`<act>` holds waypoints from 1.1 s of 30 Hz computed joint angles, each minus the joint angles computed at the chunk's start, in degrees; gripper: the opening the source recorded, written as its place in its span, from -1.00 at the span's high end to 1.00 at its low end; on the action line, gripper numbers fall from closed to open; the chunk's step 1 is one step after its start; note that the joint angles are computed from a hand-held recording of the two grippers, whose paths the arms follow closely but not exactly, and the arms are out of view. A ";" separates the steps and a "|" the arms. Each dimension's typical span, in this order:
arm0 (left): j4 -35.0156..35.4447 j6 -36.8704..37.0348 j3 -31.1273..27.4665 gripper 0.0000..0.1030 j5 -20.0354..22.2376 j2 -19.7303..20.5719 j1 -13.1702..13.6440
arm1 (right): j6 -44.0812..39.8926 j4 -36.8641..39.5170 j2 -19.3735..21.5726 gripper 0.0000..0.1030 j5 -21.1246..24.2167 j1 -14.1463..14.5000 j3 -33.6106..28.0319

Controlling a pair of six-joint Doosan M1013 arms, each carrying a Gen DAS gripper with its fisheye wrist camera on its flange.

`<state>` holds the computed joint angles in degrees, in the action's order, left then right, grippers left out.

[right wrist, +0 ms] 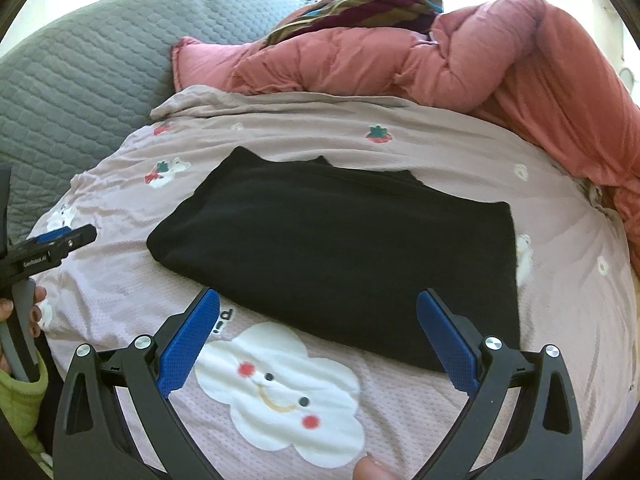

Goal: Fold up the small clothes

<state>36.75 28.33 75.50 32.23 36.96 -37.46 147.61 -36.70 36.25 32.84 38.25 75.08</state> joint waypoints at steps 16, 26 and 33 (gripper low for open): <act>-0.10 -0.52 -1.26 -0.81 1.21 1.25 1.34 | -13.27 6.96 6.55 -0.91 3.38 1.25 -9.56; -3.76 2.28 -3.16 -0.81 2.28 2.81 2.47 | -19.84 10.27 10.42 -0.91 5.77 1.78 -14.74; -6.22 6.73 -7.25 -0.81 4.86 4.87 2.89 | -22.59 9.86 13.02 -0.91 8.69 2.16 -18.01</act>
<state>30.54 35.06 68.25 37.08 41.84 -34.57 125.02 -26.84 49.27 41.53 40.41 57.07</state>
